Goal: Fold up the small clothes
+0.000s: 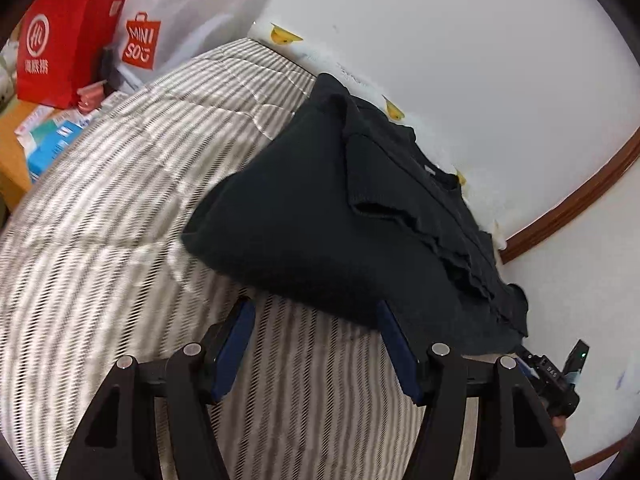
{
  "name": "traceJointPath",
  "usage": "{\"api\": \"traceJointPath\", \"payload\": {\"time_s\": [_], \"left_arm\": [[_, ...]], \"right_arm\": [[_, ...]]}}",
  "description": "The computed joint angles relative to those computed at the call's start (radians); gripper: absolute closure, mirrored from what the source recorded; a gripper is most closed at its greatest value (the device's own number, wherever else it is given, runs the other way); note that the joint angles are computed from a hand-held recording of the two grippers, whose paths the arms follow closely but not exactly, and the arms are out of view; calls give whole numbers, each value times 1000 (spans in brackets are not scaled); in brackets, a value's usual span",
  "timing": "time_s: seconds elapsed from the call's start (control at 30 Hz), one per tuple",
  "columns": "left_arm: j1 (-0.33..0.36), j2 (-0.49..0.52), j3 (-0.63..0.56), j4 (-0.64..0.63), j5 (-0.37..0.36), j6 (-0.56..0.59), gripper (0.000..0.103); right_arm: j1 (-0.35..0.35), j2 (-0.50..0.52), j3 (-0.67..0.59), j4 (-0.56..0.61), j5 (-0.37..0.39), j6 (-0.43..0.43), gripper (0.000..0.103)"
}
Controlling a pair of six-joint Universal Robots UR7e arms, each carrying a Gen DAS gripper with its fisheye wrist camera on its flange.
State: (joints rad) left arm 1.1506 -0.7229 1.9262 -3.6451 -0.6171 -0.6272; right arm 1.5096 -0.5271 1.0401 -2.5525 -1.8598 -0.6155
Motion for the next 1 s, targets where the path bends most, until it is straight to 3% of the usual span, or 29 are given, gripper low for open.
{"api": "traceJointPath", "payload": {"time_s": [0.4, 0.47, 0.5, 0.6, 0.67, 0.73, 0.9, 1.0], "left_arm": [[29, 26, -101, 49, 20, 41, 38], [30, 25, -109, 71, 34, 26, 42], [29, 23, -113, 97, 51, 8, 50], [24, 15, -120, 190, 106, -69, 71], [24, 11, -116, 197, 101, -77, 83], [12, 12, -108, 198, 124, -72, 91], [-37, 20, -82, 158, 192, -5, 96], [-59, 10, -53, 163, 206, -23, 96]], "right_arm": [[-17, 67, -136, 121, 99, 160, 31], [-18, 81, -150, 119, 106, 169, 30], [-15, 86, -153, 108, 99, 163, 30], [-8, 91, -143, 65, 82, 124, 46], [-6, 82, -124, 41, 89, 87, 72], [-5, 72, -110, 30, 99, 64, 81], [-7, 38, -64, 21, 112, 67, 84], [-8, -4, 3, -3, 118, 59, 84]]}}
